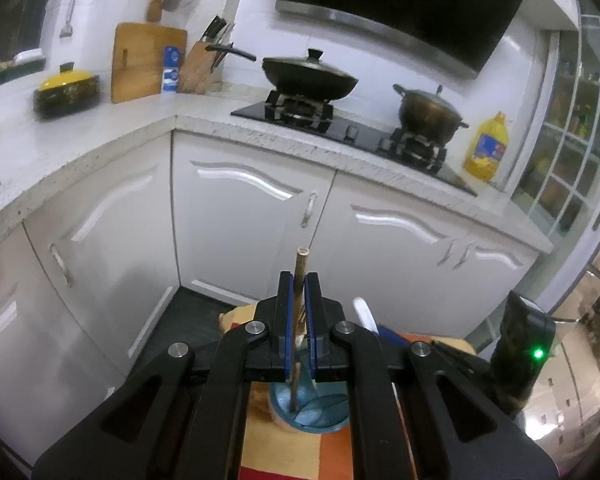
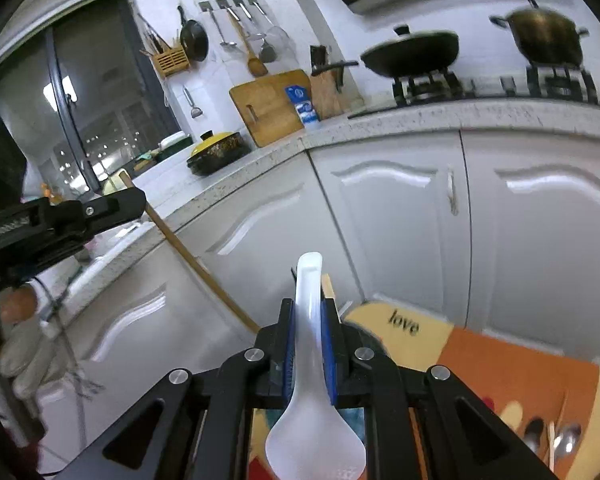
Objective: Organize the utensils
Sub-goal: 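Lower the chopstick into the cup with the left tool while the right tool drops the white spoon in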
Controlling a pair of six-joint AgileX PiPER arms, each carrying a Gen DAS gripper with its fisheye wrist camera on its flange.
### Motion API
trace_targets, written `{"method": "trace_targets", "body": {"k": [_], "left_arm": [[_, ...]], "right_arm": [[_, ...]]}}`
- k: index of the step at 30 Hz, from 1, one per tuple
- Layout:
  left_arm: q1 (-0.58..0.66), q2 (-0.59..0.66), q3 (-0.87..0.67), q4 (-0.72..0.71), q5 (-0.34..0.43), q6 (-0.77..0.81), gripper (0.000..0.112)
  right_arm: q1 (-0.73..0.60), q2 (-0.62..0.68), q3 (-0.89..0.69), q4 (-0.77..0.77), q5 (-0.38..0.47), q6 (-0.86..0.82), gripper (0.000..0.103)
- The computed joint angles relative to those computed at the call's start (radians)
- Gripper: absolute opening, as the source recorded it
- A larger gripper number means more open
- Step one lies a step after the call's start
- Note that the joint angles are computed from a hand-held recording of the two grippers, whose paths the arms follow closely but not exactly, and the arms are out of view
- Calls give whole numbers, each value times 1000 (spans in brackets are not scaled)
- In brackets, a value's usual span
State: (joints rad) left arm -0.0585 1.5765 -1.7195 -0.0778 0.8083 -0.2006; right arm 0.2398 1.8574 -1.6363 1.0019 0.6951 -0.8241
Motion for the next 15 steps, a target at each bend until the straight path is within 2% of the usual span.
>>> {"method": "trace_targets", "body": {"k": [1, 4, 10, 15], "left_arm": [[6, 5, 8, -6, -2, 2, 4], [19, 14, 25, -22, -6, 10, 4], [11, 26, 52, -12, -18, 19, 4], [3, 44, 66, -31, -26, 30, 4]], "right_arm": [[18, 0, 12, -6, -35, -14, 12], [37, 64, -37, -2, -67, -35, 12], [77, 116, 7, 74, -171, -191, 12], [62, 105, 71, 127, -165, -270, 12]]}}
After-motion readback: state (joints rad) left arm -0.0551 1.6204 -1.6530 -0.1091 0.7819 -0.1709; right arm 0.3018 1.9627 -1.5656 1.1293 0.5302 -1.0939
